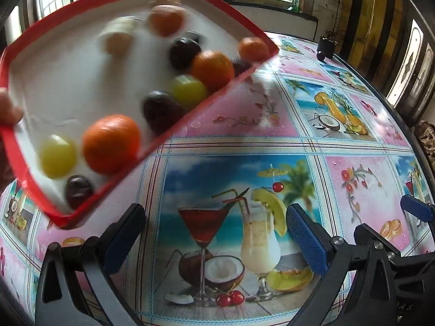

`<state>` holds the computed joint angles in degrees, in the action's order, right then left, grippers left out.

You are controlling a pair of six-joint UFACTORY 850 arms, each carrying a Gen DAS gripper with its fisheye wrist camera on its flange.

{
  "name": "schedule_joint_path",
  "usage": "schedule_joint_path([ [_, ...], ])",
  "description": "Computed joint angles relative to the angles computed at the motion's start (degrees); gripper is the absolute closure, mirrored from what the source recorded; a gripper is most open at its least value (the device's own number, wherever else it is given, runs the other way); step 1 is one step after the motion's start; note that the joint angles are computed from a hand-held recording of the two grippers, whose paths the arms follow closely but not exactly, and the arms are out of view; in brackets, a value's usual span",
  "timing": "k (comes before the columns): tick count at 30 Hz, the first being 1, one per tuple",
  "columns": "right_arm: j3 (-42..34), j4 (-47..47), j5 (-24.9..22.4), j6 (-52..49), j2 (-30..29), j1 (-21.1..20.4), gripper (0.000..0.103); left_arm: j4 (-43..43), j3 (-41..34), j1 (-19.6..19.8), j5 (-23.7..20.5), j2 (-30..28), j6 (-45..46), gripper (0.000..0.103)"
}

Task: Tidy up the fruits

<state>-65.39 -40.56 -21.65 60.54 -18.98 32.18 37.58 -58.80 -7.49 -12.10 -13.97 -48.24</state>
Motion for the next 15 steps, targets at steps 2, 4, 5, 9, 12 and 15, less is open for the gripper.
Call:
schedule_joint_path([
  [2,0.00,0.05,0.05,-0.01,0.01,0.00,0.000,0.38,0.01,-0.03,-0.04,0.00,-0.34,0.000],
  [4,-0.05,0.12,-0.05,-0.09,-0.01,0.03,0.000,0.38,0.01,-0.03,-0.04,0.00,-0.34,0.000],
  [5,-0.08,0.19,-0.07,-0.14,-0.02,0.03,0.000,0.38,0.01,-0.03,-0.04,0.00,-0.34,0.000],
  [9,-0.13,0.22,-0.13,-0.17,-0.03,0.07,0.000,0.38,0.01,-0.03,-0.04,0.00,-0.34,0.000],
  [12,-0.16,0.26,-0.15,-0.18,-0.02,0.09,0.000,0.30,0.02,-0.02,0.03,0.00,-0.29,0.000],
  [15,-0.19,0.31,-0.16,-0.22,-0.03,0.10,0.000,0.29,0.01,-0.01,0.04,-0.01,-0.28,0.000],
])
